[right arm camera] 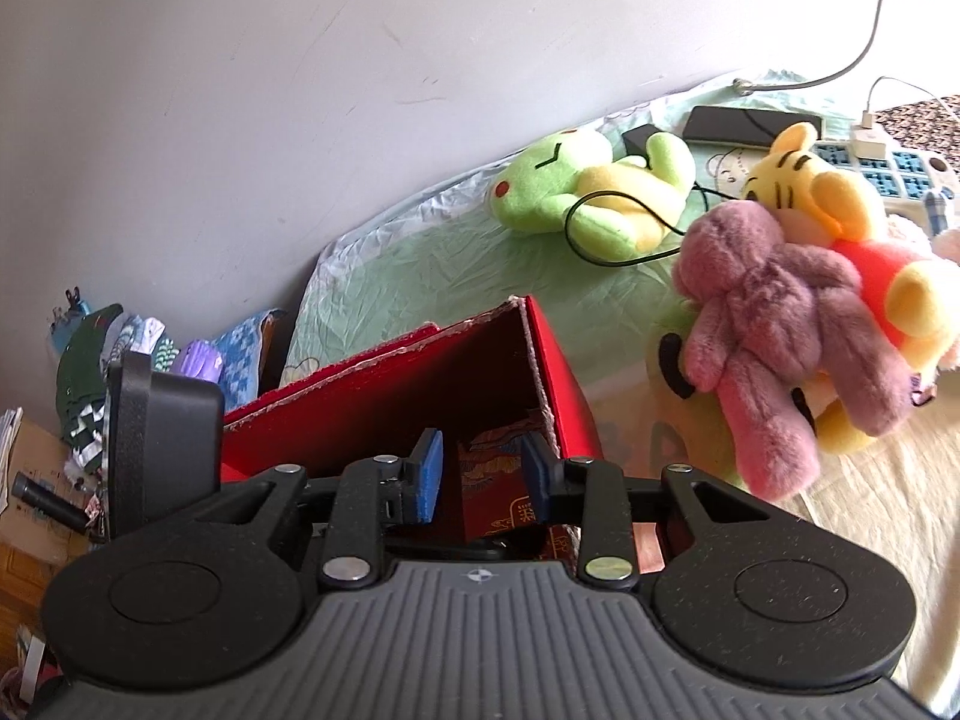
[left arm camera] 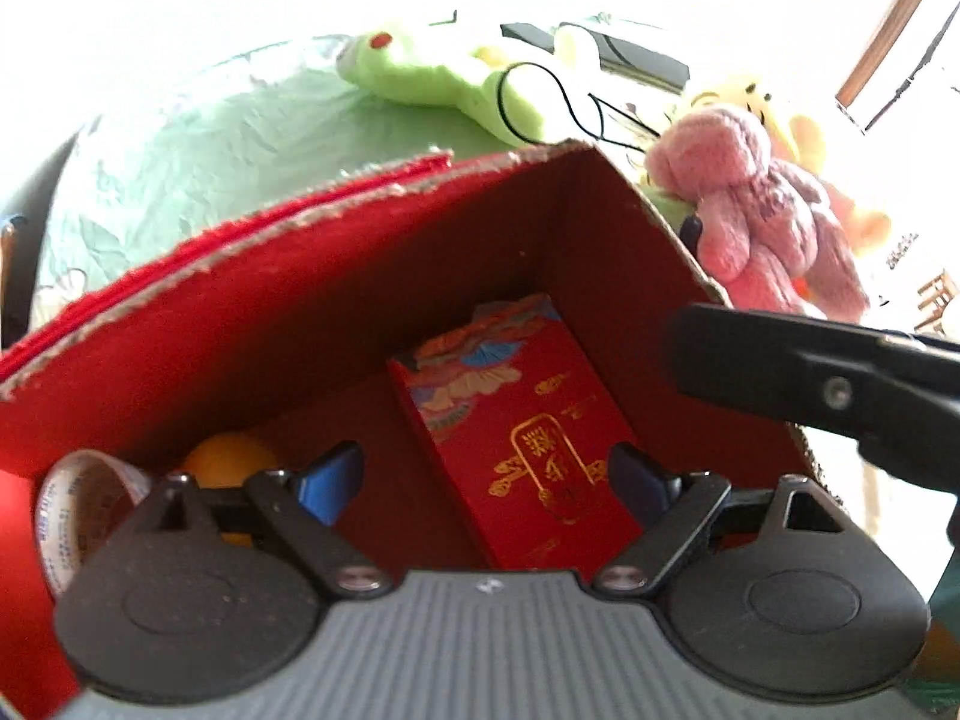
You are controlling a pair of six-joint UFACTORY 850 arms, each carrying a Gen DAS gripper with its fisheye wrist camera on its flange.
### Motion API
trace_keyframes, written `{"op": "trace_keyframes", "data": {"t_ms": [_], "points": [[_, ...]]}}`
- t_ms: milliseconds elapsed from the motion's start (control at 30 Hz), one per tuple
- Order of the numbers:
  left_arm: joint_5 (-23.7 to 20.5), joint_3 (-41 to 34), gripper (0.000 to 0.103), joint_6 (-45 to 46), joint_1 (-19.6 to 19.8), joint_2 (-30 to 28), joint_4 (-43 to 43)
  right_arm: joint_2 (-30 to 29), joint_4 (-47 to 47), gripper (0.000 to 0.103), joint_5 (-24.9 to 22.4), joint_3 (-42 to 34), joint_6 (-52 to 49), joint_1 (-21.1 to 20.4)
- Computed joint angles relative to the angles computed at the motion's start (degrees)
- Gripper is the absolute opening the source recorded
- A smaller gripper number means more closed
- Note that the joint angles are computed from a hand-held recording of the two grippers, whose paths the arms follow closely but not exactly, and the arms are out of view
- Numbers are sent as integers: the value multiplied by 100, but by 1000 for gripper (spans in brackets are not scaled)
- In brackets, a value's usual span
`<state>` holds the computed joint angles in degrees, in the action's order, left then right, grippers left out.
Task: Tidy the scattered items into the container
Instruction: 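Open the right gripper and withdraw it upward from the container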
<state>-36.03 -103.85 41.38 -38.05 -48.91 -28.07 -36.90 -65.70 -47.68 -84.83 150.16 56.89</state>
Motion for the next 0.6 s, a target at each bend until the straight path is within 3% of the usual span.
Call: {"op": "trace_keyframes", "data": {"t_ms": [200, 333, 600], "points": [[882, 600, 88, 413, -10, 315, -382, -94, 172, 33, -499, -168, -91, 173], [1336, 755, 88, 161, -31, 366, -269, -196, 322, 33, -795, -316, -288, 275], [1846, 1386, 88, -647, 52, 860, 332, -315, 192, 33, -693, -410, -337, 332]]}}
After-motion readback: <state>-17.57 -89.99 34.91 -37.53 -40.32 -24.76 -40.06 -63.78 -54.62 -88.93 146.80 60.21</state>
